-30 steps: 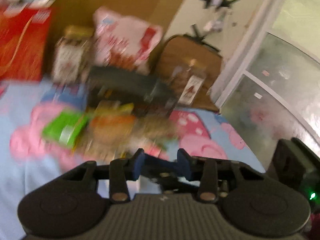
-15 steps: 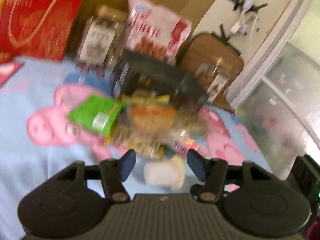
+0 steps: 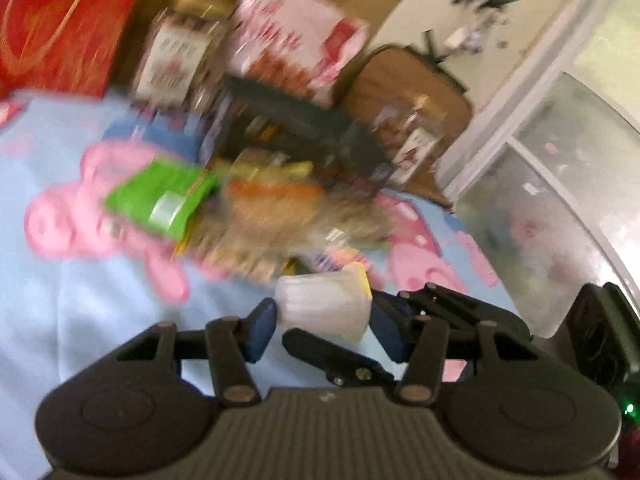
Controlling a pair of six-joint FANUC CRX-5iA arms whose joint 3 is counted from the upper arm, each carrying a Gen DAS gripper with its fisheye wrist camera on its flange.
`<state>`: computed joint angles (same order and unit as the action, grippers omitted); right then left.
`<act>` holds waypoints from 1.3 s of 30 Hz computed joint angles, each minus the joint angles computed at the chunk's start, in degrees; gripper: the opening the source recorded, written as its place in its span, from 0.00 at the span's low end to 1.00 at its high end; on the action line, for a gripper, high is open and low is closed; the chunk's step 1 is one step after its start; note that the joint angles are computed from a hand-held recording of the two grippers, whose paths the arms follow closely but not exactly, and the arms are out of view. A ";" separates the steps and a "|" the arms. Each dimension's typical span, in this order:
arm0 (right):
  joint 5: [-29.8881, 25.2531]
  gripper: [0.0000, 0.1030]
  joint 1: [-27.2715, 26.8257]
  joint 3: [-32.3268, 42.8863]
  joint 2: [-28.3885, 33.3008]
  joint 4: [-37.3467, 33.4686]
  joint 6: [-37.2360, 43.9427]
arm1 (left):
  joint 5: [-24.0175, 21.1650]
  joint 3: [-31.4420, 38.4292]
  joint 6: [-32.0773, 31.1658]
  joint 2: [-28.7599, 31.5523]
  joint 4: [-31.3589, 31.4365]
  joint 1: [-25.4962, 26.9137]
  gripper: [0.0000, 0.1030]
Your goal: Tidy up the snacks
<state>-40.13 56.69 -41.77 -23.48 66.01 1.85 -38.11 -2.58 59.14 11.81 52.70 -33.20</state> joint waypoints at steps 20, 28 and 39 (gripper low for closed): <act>10.33 0.56 -22.55 8.09 7.14 2.46 7.08 | -13.66 53.63 26.11 30.27 -25.53 -2.09 0.60; 8.95 0.56 -20.58 -1.27 -4.12 1.02 -3.41 | 2.60 23.85 12.25 12.74 -17.22 -0.61 0.65; 16.40 0.60 -22.45 0.91 -1.48 -21.37 -5.81 | -1.84 23.42 24.00 14.28 -21.53 0.21 0.64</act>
<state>-23.73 34.24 -40.86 -24.96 44.64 -3.95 -39.95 20.84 83.14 26.09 31.17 -32.99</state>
